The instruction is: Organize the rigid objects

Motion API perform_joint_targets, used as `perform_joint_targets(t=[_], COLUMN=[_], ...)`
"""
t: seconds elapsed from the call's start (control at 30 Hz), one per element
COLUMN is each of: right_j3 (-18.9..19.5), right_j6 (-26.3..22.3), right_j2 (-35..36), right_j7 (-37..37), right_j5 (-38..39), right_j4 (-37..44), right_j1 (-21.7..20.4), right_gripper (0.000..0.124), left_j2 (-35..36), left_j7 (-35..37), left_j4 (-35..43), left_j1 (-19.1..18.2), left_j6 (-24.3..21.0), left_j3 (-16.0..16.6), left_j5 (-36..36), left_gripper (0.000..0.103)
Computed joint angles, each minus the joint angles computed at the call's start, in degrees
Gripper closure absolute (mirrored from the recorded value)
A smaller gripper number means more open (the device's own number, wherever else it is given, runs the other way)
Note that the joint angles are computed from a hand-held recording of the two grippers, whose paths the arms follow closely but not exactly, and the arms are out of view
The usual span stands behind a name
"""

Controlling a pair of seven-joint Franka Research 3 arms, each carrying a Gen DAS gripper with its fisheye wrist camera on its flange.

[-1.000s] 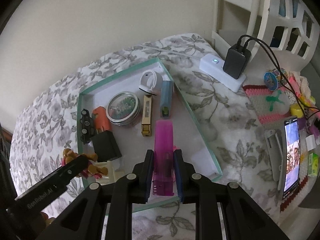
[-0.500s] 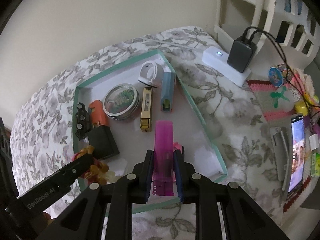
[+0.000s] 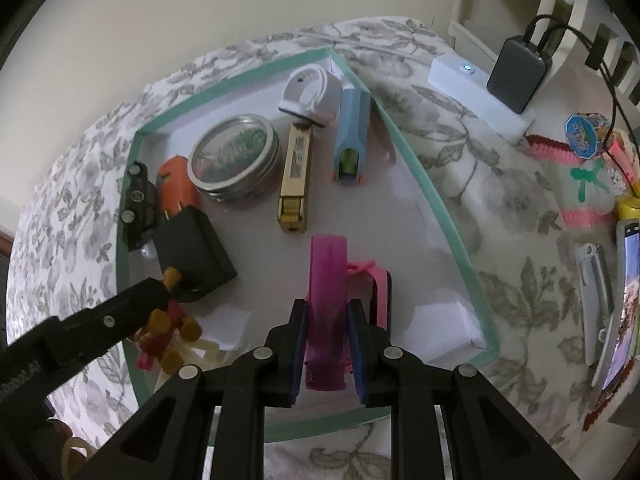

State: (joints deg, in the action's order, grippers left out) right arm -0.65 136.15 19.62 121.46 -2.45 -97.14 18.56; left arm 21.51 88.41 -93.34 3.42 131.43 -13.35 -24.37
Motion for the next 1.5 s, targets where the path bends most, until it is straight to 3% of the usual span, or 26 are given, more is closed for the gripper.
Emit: perform_joint_targets(t=[0.33, 0.47, 0.6, 0.77, 0.93, 1.13, 1.33, 1.43, 1.5], right_j3=[0.33, -0.12, -0.16, -0.46, -0.58, -0.62, -0.33, -0.41, -0.37], right_j6=[-1.00, -1.20, -0.69, 0.09, 1.21, 2.28, 2.75, 3.05, 3.23], right_j2=[0.25, 0.24, -0.33, -1.73, -3.34, -4.15, -3.78, -3.35, -3.09], right_j7=[-0.67, 0.20, 0.64, 1.91, 3.39, 4.92, 4.26, 3.97, 3.40], right_j5=[1.00, 0.12, 0.28, -1.37, -3.28, -5.85, -7.03, -8.12, -8.37], right_j4=[0.83, 1.47, 1.28, 0.77, -0.06, -0.42, -0.09, 0.21, 0.40], right_j1=[-0.32, 0.10, -0.06, 0.11, 0.24, 0.36, 0.46, 0.85, 0.96], right_gripper=[0.100, 0.076, 0.075, 0.076, 0.076, 0.063, 0.056, 0.048, 0.046], left_j2=[0.10, 0.03, 0.19, -1.12, -2.94, -4.43, -3.89, -3.79, -3.70], left_j7=[-2.69, -3.24, -3.87, -3.01, -2.74, -7.43, -11.24, -12.39, -13.17], left_j4=[1.43, 2.13, 3.15, 2.45, 1.25, -0.47, -0.63, -0.99, -1.16], left_j1=[-0.90, -1.42, -1.39, -1.19, -0.92, -2.28, -2.37, -2.62, -2.88], left_j6=[-2.58, -3.50, -4.83, -3.42, -1.77, 2.83, 3.61, 4.28, 4.61], left_j3=[0.64, 0.90, 0.92, 0.86, 1.51, 4.00, 4.88, 5.15, 5.24], left_j5=[3.17, 5.21, 5.65, 5.31, 5.33, 13.20, 18.73, 21.57, 23.24], left_gripper=[0.038, 0.038, 0.036, 0.028, 0.027, 0.023, 0.022, 0.006, 0.005])
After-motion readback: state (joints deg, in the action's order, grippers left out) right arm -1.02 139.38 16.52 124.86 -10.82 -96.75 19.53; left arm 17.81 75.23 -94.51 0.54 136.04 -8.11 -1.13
